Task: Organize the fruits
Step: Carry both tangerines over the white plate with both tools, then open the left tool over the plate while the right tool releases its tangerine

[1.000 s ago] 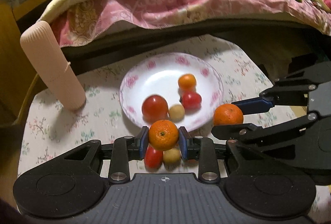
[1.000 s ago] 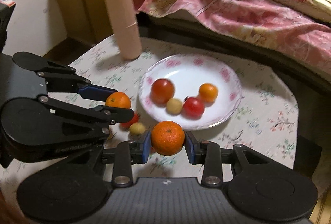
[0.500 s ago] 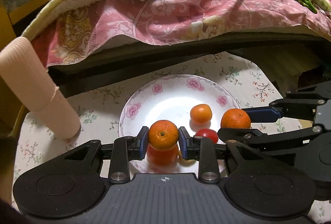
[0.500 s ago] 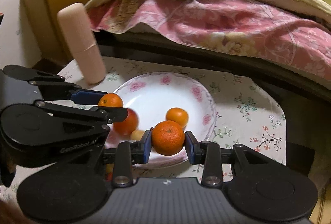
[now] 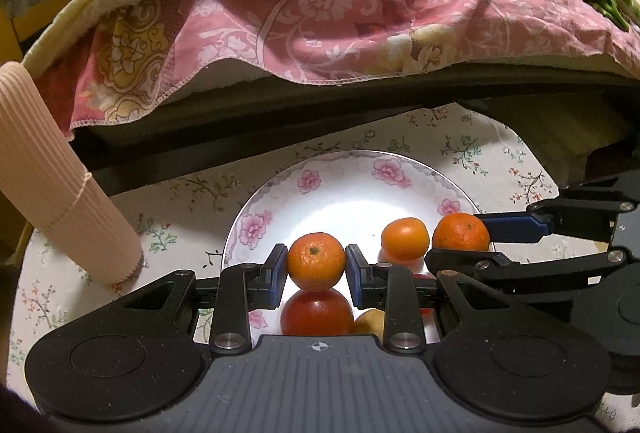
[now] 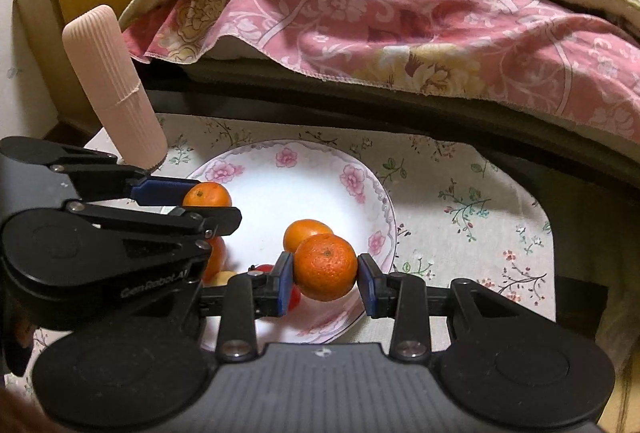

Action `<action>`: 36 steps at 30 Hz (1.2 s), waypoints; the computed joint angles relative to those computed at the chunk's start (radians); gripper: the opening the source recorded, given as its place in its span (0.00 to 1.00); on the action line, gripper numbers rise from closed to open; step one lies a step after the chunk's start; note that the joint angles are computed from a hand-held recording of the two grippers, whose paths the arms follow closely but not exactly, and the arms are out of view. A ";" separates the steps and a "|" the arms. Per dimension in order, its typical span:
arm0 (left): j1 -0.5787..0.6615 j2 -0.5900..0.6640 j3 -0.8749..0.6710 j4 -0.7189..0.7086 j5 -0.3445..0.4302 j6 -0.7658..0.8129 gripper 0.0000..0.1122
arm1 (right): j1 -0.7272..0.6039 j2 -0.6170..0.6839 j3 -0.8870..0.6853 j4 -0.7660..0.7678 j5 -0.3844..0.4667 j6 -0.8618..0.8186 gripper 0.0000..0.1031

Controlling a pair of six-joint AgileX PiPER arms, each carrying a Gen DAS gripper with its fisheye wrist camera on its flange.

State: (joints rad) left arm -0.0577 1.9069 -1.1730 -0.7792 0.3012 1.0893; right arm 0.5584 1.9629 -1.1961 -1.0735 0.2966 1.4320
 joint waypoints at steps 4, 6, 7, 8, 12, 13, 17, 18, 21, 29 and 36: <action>0.003 0.009 -0.010 0.012 0.009 -0.027 0.36 | 0.000 0.000 0.003 -0.038 -0.005 0.043 0.36; 0.001 0.009 -0.011 0.023 0.009 -0.039 0.37 | 0.000 0.000 0.005 -0.050 -0.007 0.051 0.36; 0.000 0.008 -0.010 0.026 0.009 -0.044 0.37 | -0.002 0.001 0.005 -0.046 -0.009 0.048 0.36; 0.001 0.007 -0.008 0.022 0.007 -0.040 0.38 | -0.002 0.002 0.005 -0.047 -0.008 0.050 0.36; 0.006 -0.001 -0.004 0.022 0.007 -0.040 0.41 | -0.002 0.003 0.006 -0.062 -0.006 0.070 0.36; 0.007 -0.003 -0.002 0.022 0.005 -0.041 0.42 | -0.001 0.001 0.009 -0.075 -0.006 0.083 0.36; 0.017 -0.013 -0.003 0.032 0.011 -0.052 0.43 | -0.004 -0.006 0.023 -0.160 -0.024 0.167 0.37; 0.018 -0.017 -0.001 0.035 0.011 -0.054 0.43 | -0.005 -0.009 0.026 -0.168 -0.031 0.175 0.37; 0.023 -0.031 0.007 0.028 0.014 -0.048 0.45 | -0.001 -0.017 0.031 -0.202 -0.031 0.204 0.37; 0.038 -0.088 0.050 0.025 0.024 -0.039 0.49 | 0.009 -0.046 0.055 -0.285 -0.022 0.287 0.38; 0.055 -0.144 0.099 0.002 0.030 -0.005 0.52 | 0.019 -0.086 0.079 -0.313 -0.017 0.311 0.39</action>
State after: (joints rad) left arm -0.0031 1.7629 -1.0735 -0.7774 0.3315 1.0842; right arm 0.5769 1.8764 -1.1171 -1.3864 0.2797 1.7434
